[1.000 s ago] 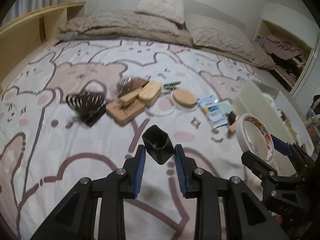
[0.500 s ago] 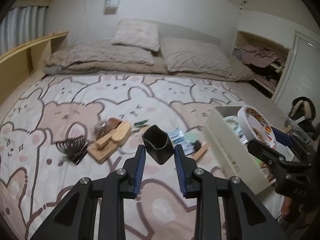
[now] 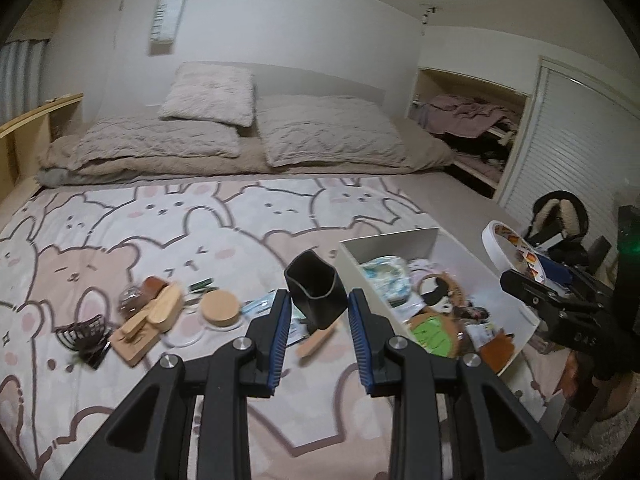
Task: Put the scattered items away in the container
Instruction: 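Lift the black item and tape roll and carry them over the white box, then lower the tape roll into the box with the right tool while the left tool lowers the black item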
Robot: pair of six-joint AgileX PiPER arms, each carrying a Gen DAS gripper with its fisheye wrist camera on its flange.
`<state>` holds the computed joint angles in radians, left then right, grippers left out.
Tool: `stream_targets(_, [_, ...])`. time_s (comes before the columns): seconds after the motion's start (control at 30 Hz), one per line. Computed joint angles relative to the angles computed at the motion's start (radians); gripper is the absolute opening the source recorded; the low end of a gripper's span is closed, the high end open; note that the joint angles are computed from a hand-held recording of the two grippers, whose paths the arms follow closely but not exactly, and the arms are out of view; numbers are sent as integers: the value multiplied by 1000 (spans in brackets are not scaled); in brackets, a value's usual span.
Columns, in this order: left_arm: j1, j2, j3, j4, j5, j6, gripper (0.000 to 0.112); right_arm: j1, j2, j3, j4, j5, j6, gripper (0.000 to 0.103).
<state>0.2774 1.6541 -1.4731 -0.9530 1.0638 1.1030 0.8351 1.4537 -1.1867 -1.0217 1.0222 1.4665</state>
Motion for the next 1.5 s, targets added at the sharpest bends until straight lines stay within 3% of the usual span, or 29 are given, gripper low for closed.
stream_targets(0.17, [-56, -4, -6, -3, -4, -19, 30, -53, -73, 84, 14, -2, 3, 88])
stream_targets(0.5, [-187, 1, -26, 17, -42, -68, 30, -190, -160, 231, 116, -91, -50, 88])
stream_targets(1.0, [-372, 74, -81, 128, -85, -186, 30, -335, -143, 328, 229, -262, -157, 88])
stream_targets(1.5, [-487, 150, -115, 335, -101, -317, 29, -353, -151, 364, 225, -295, -165, 89])
